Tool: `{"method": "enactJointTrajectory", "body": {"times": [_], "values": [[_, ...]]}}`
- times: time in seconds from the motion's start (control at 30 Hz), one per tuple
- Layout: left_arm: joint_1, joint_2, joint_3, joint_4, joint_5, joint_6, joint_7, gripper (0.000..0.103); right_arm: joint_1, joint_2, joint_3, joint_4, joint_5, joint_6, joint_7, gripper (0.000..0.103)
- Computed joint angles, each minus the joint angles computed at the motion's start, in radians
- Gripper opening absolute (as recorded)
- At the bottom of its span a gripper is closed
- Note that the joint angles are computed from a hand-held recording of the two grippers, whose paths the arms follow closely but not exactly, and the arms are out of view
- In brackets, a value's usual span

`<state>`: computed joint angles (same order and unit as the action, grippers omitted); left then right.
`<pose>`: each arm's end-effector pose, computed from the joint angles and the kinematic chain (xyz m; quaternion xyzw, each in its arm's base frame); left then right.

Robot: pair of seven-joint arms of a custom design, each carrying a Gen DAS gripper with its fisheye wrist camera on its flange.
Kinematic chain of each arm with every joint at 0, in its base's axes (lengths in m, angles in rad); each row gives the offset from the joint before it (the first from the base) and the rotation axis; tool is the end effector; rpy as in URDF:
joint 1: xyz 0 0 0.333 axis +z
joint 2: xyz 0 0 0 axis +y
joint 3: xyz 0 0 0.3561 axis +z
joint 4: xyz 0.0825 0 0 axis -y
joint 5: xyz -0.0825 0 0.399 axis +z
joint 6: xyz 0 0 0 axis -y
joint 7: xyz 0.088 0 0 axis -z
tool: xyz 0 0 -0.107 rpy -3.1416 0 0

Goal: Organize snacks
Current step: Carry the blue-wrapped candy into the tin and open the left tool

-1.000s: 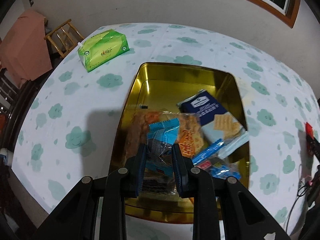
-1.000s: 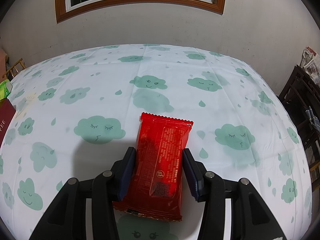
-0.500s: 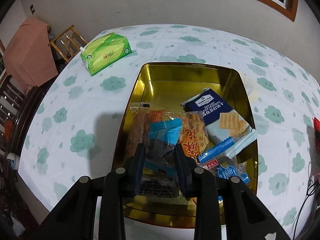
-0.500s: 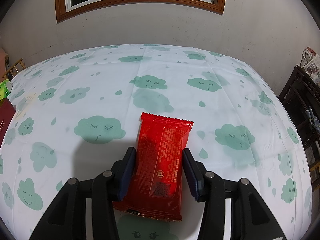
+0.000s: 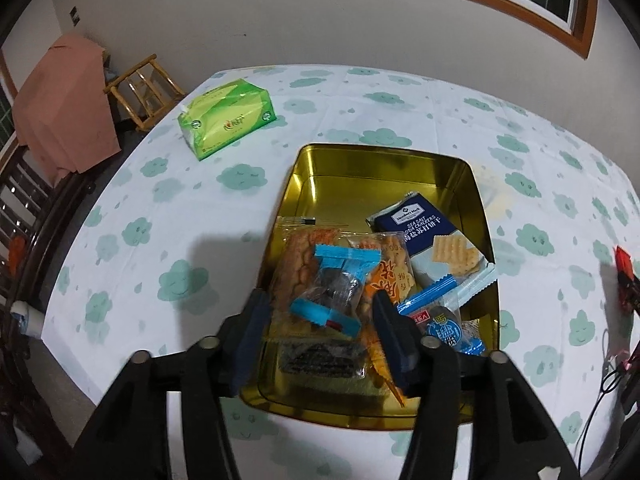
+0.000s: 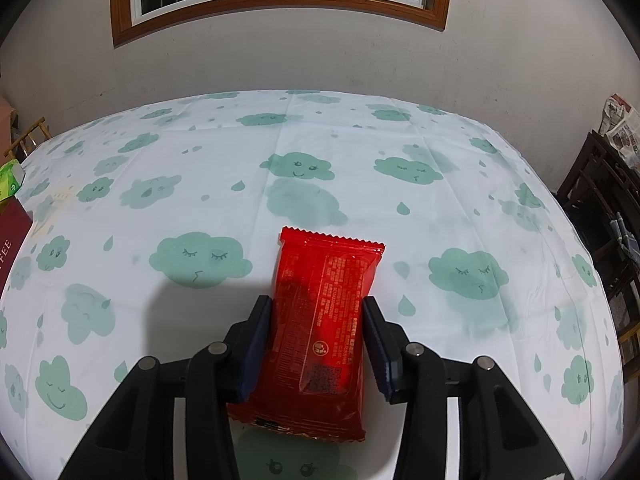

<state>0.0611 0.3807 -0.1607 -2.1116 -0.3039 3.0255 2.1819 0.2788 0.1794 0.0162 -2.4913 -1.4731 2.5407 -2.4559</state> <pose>0.6428 -0.0353 0.3171 -0.5355 0.7995 -0.2029 0.1810 0.4394 0.1463 0.2281 -0.4230 0.8378 -0.3239 0.1193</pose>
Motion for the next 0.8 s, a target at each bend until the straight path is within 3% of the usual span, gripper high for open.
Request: {"method": "enactJointTrajectory", "body": {"times": [0.27, 0.63, 0.8], "values": [[0.078, -0.037, -0.067, -0.050, -0.078, 0.027, 0.043, 0.070, 0.019, -0.019, 0.013, -0.010, 0.066, -0.035, -0.021, 0.045], [0.129, -0.048, -0.104, -0.072, -0.190, 0.018, 0.135, 0.071, 0.055, -0.074, 0.048, -0.014, 0.089, -0.046, -0.009, 0.045], [0.150, -0.057, -0.122, -0.096, -0.227, 0.057, 0.182, 0.072, 0.081, -0.074, 0.066, 0.024, 0.096, -0.037, -0.029, 0.044]]}}
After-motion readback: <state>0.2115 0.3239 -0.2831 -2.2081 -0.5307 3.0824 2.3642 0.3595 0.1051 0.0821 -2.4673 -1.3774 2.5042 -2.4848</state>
